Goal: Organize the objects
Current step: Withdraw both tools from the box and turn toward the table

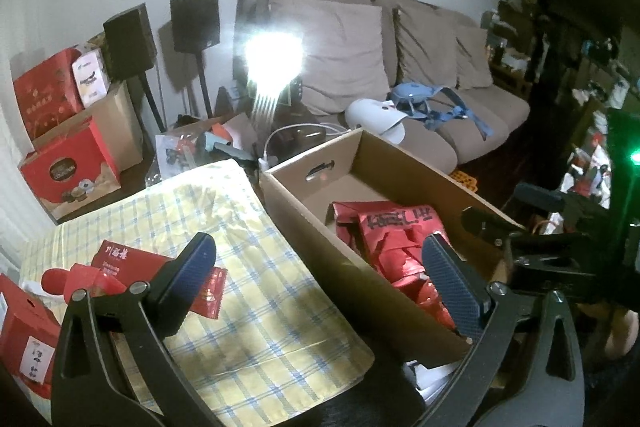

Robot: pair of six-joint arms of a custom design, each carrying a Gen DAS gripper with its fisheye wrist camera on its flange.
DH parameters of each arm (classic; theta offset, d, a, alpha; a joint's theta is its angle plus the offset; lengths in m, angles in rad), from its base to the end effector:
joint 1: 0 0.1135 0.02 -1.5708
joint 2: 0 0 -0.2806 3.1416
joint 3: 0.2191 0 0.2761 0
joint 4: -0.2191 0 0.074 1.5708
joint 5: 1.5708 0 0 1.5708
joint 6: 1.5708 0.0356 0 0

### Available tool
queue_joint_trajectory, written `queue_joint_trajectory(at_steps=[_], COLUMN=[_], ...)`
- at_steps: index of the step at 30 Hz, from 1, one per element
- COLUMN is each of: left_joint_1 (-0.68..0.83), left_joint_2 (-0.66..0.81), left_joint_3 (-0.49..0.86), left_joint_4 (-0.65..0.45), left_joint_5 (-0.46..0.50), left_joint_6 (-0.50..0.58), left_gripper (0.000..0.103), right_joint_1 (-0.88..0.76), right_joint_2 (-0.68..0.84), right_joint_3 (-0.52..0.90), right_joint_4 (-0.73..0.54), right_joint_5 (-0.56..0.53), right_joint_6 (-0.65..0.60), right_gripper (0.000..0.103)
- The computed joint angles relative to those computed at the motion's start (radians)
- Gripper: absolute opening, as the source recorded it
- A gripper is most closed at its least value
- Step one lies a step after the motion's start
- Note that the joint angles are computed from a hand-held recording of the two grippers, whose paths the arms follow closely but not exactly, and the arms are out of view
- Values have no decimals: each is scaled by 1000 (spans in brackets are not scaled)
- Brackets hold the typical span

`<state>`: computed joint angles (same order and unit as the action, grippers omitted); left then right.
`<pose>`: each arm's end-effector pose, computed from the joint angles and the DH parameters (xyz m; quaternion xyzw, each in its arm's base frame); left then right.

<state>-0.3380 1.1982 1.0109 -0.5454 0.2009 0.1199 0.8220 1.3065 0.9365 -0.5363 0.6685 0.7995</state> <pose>0.2569 -0.0978 0.3108 0.2460 0.8759 -0.1351 0.3925 0.2085 0.1919 0.2626 0.0970 0.8941 0.0097 0.4371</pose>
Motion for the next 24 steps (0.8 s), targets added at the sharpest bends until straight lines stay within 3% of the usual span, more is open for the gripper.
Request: queue_joint_trajectory(at_steps=[8, 14, 19, 24], left_joint_1=[84, 223, 375, 633], left_joint_2=[7, 16, 13, 76], left_joint_3=[-6, 23, 74, 183], left_joint_4=[12, -53, -75, -116], left_joint_5=[59, 298, 355, 500], left_joint_6=[13, 60, 104, 105], left_gripper=[103, 103, 103, 103], right_joint_1=[41, 51, 112, 171], right_joint_2=[1, 15, -25, -72], right_joint_3=[20, 32, 20, -8], right_joint_4=[-18, -22, 24, 114], right_joint_5=[80, 105, 217, 314], right_joint_6=[18, 12, 7, -38], right_gripper=[102, 102, 102, 102])
